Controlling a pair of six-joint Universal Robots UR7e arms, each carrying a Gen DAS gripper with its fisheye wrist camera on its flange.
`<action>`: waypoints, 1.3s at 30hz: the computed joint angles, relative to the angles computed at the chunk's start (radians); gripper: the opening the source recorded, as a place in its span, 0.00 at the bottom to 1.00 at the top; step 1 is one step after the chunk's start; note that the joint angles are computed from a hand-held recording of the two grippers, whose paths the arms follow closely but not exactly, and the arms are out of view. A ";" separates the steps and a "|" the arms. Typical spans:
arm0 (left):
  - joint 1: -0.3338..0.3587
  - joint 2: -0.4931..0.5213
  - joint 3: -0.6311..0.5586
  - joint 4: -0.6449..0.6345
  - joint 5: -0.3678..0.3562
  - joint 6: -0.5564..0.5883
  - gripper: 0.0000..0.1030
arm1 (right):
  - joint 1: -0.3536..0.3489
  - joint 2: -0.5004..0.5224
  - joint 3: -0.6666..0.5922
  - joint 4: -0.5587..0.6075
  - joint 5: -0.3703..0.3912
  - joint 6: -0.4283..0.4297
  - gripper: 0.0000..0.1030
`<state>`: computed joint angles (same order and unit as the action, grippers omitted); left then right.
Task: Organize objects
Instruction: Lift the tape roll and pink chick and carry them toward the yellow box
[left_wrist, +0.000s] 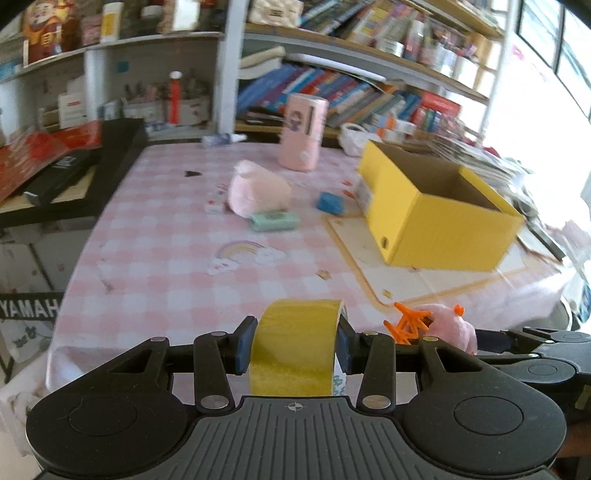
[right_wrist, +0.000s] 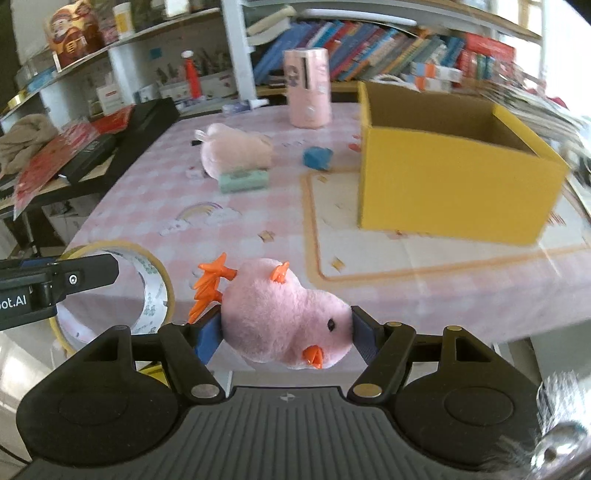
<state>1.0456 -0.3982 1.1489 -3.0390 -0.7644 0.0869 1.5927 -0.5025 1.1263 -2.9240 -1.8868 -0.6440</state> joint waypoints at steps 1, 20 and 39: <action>-0.002 0.001 0.003 0.005 -0.010 0.003 0.40 | -0.003 -0.009 0.016 -0.013 -0.006 0.010 0.66; -0.012 0.078 -0.121 0.126 -0.166 0.104 0.40 | -0.038 -0.102 0.162 -0.185 -0.126 0.140 0.66; -0.013 0.199 -0.338 0.229 -0.203 0.136 0.40 | -0.063 -0.088 0.068 -0.138 -0.147 0.146 0.66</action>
<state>1.0328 -0.1992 0.8112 -2.8102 -0.9674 0.2225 1.5302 -0.5904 1.1939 -3.0617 -2.0333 -0.4980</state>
